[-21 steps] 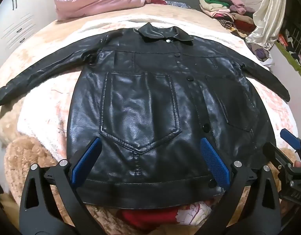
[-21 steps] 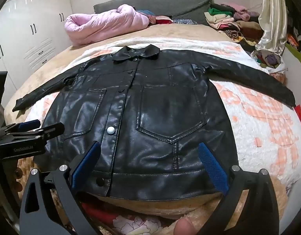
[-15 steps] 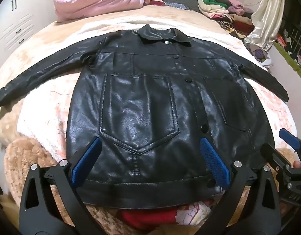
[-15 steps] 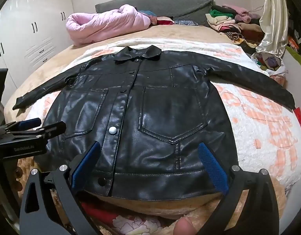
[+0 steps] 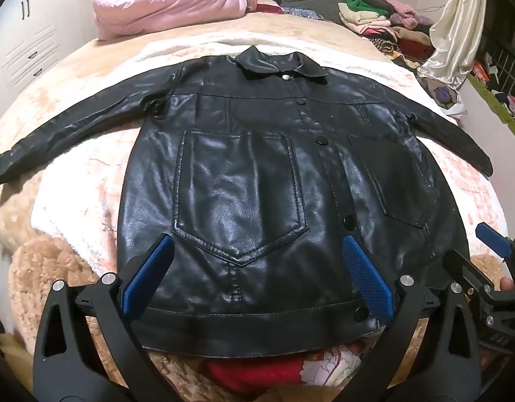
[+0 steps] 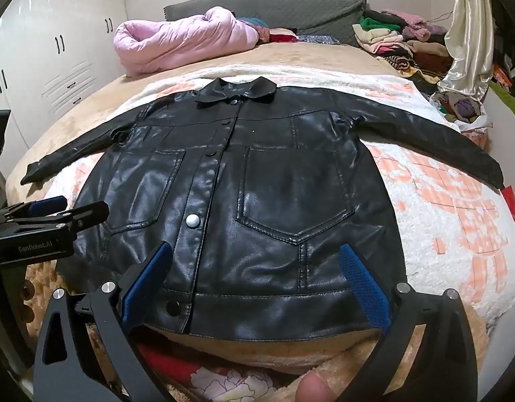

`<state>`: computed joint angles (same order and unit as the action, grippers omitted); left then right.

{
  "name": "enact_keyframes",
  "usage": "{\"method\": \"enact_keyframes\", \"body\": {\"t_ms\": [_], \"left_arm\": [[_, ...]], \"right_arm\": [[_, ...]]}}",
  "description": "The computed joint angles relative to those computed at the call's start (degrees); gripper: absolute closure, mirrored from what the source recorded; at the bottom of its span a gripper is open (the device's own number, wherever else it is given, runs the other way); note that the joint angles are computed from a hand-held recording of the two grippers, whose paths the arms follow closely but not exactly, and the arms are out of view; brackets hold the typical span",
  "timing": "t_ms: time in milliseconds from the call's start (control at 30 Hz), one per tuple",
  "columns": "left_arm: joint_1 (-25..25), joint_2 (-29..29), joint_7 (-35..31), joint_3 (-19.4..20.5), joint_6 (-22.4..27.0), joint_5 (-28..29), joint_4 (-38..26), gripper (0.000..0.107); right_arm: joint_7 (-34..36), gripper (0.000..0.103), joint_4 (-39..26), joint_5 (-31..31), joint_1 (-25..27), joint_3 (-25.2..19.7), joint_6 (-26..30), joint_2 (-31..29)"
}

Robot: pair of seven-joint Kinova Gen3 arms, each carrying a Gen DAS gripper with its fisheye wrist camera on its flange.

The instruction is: Fold large clothes

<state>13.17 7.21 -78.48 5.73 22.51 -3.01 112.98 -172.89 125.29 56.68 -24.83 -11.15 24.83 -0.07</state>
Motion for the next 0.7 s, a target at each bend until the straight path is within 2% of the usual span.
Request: {"method": "enact_keyframes", "body": {"t_ms": [700], "left_arm": [[-0.3,-0.4,-0.7,0.2,-0.1,0.6,0.2,0.014]], "right_arm": [[0.0,0.004,-0.2,0.1,-0.3,-0.1,0.3,0.1]]}}
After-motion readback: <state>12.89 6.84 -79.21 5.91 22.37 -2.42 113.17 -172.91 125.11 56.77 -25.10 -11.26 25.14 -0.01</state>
